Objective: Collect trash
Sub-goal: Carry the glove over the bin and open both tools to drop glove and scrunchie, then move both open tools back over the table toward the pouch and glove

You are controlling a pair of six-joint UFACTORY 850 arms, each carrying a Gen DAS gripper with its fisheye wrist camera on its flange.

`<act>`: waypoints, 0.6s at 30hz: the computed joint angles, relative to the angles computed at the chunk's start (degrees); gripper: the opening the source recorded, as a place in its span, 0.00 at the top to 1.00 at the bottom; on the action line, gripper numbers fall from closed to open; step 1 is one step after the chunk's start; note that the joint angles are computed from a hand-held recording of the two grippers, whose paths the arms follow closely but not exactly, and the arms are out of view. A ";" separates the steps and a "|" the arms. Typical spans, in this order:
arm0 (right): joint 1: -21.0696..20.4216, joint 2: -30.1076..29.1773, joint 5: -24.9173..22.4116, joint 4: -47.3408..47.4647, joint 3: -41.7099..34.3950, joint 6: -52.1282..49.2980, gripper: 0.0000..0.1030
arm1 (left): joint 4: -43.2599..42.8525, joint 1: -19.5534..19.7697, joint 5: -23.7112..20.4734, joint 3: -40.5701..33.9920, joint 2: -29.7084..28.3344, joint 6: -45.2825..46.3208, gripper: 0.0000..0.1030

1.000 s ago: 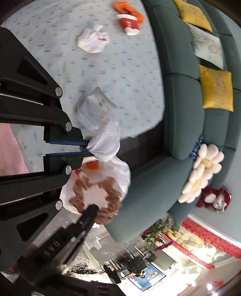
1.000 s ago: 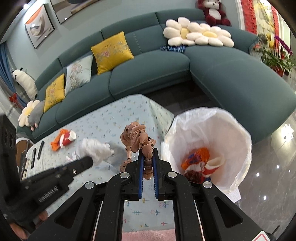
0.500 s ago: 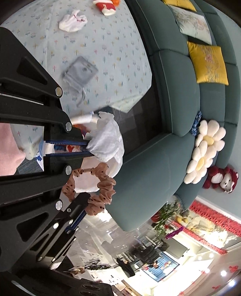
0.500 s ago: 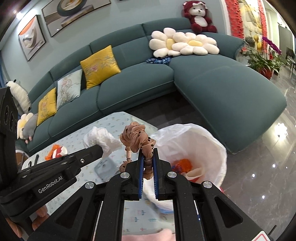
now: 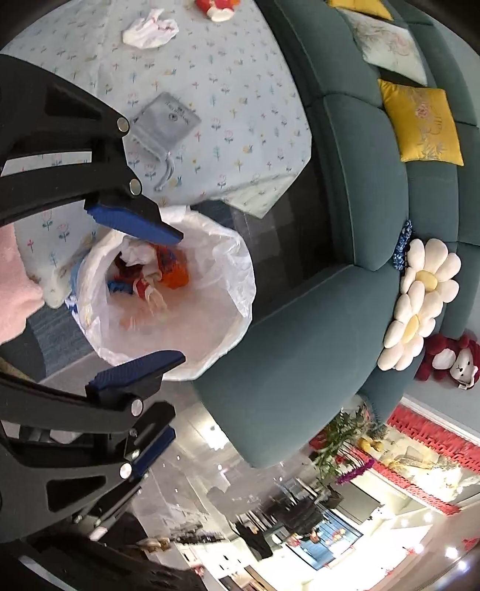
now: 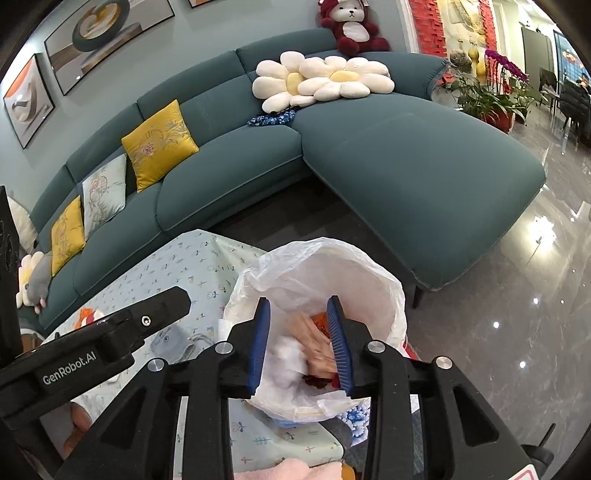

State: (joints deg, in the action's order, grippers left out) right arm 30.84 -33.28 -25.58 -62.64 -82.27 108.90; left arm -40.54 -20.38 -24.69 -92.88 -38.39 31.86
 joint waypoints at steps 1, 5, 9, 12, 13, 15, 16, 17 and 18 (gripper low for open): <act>0.05 0.04 -0.04 -0.01 -0.01 -0.12 0.68 | 0.33 0.02 0.75 0.55 0.42 0.02 0.45; 0.64 -0.19 -0.51 0.24 -0.75 -0.86 0.68 | -0.01 0.47 1.23 1.59 1.38 0.17 0.45; 1.27 -0.64 -1.04 1.07 -1.87 -2.39 0.68 | -0.62 1.32 1.87 3.07 2.71 0.65 0.45; 1.94 -1.21 -1.41 2.08 -3.07 -3.93 0.68 | -1.07 2.06 2.39 4.07 3.64 0.75 0.45; 2.22 -1.52 -1.62 2.57 -3.65 -4.66 0.68 | -1.21 2.32 2.52 4.37 3.90 0.87 0.45; 2.67 -2.17 -2.05 3.78 -4.92 -6.50 0.66 | -1.19 2.98 3.04 5.06 4.47 0.69 0.45; 2.85 -2.38 -2.29 4.03 -5.31 -6.90 0.63 | -1.24 3.27 3.13 5.25 4.65 0.63 0.45; 3.14 -2.71 -2.60 4.29 -5.97 -7.46 0.61 | -1.30 3.61 3.30 5.63 4.96 0.60 0.45; 3.38 -2.99 -2.78 4.42 -6.57 -7.89 0.59 | -1.33 3.94 3.48 5.92 5.19 0.59 0.45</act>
State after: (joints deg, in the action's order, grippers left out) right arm 34.22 -36.27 -28.36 -58.22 -88.84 101.00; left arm -41.87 -16.45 -21.21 -86.96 -33.20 32.45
